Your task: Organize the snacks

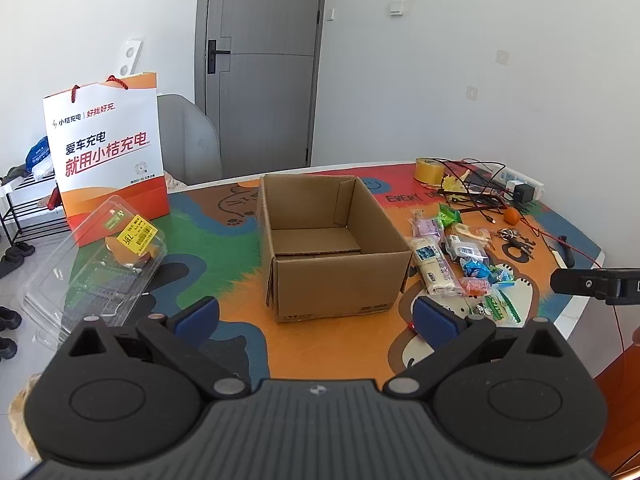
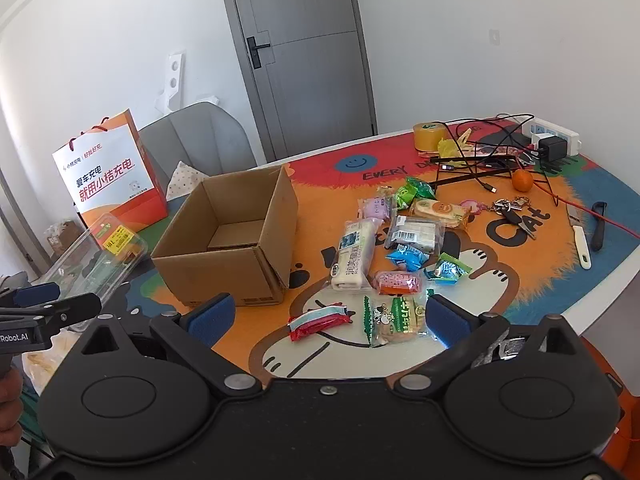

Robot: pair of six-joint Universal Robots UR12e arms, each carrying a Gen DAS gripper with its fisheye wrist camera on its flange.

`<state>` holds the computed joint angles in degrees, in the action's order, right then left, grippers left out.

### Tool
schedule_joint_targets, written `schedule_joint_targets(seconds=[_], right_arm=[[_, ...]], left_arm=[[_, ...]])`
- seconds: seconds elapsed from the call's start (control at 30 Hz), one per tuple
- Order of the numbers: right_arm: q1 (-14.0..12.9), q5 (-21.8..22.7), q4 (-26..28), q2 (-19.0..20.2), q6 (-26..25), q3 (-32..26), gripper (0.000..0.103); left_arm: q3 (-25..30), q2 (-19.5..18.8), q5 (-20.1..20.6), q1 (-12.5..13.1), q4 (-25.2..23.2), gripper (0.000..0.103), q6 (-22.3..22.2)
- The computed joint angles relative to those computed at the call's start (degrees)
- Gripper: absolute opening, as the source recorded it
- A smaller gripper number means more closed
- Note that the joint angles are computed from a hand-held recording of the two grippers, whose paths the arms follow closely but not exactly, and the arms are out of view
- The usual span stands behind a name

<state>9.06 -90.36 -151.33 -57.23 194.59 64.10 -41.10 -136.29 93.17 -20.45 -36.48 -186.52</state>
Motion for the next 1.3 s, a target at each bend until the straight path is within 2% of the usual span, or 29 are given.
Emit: schedule_joint_targets(seconds=[0.93, 1.3], right_arm=[[0.1, 1.5, 0.5, -0.1, -2.1, 0.2, 0.103], [0.4, -0.2, 0.3, 0.1, -2.8, -0.1, 0.103]], left_arm=[[-0.8, 0.2, -0.8, -0.2, 0.2, 0.102, -0.3], [-0.5, 0.1, -1.3, -0.2, 0.3, 0.102, 0.2]])
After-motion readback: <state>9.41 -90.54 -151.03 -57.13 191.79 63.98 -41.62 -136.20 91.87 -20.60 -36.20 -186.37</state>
